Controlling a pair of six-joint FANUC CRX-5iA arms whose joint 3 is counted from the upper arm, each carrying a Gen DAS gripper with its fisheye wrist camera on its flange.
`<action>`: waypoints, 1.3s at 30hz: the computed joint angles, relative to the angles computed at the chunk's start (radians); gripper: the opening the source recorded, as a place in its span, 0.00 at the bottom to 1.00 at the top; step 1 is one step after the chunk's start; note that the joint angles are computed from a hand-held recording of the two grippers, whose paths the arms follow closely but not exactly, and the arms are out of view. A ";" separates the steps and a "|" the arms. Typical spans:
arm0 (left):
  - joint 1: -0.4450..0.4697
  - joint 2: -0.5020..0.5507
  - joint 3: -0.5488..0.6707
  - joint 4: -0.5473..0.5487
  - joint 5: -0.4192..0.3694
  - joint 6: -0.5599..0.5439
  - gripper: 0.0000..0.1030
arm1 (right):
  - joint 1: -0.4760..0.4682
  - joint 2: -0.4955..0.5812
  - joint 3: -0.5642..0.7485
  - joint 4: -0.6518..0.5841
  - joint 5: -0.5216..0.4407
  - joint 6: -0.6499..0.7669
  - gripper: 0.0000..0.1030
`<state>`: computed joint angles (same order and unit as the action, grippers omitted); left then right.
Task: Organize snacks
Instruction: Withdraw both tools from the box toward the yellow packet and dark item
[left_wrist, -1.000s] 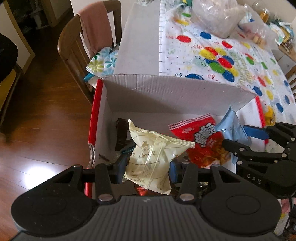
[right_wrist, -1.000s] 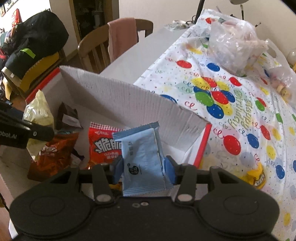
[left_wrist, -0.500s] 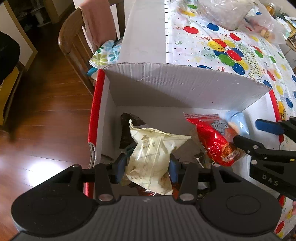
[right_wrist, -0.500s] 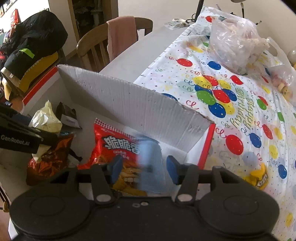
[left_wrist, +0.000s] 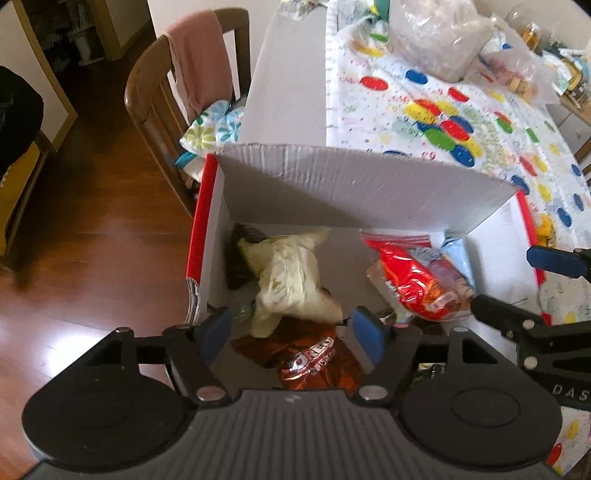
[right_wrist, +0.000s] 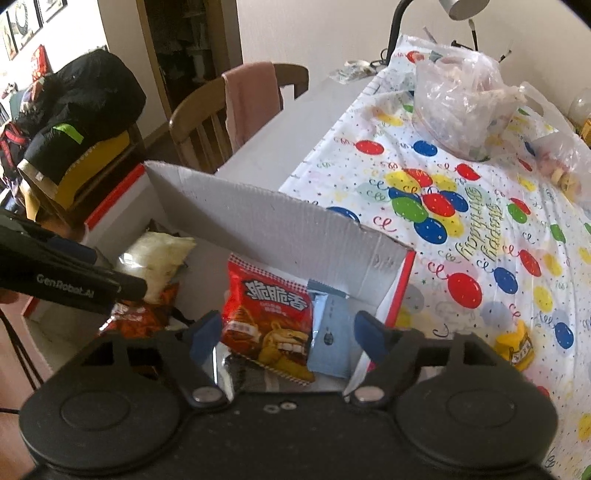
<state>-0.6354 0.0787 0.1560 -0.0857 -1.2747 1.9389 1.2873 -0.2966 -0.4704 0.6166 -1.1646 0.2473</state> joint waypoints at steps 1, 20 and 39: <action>-0.002 -0.003 0.001 -0.001 0.001 0.002 0.71 | 0.005 -0.006 -0.003 0.006 0.000 -0.005 0.80; -0.095 -0.057 0.020 -0.012 0.069 0.036 0.87 | 0.164 -0.182 -0.084 0.116 -0.091 -0.142 1.00; -0.292 0.134 0.217 0.023 0.147 0.125 1.00 | 0.657 -0.608 -0.250 0.196 -0.656 -0.419 1.00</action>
<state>-0.9274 0.2127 0.3731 -0.0625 -1.1281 2.0638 1.9441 -0.9048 -0.7201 0.8128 -1.8202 -0.1720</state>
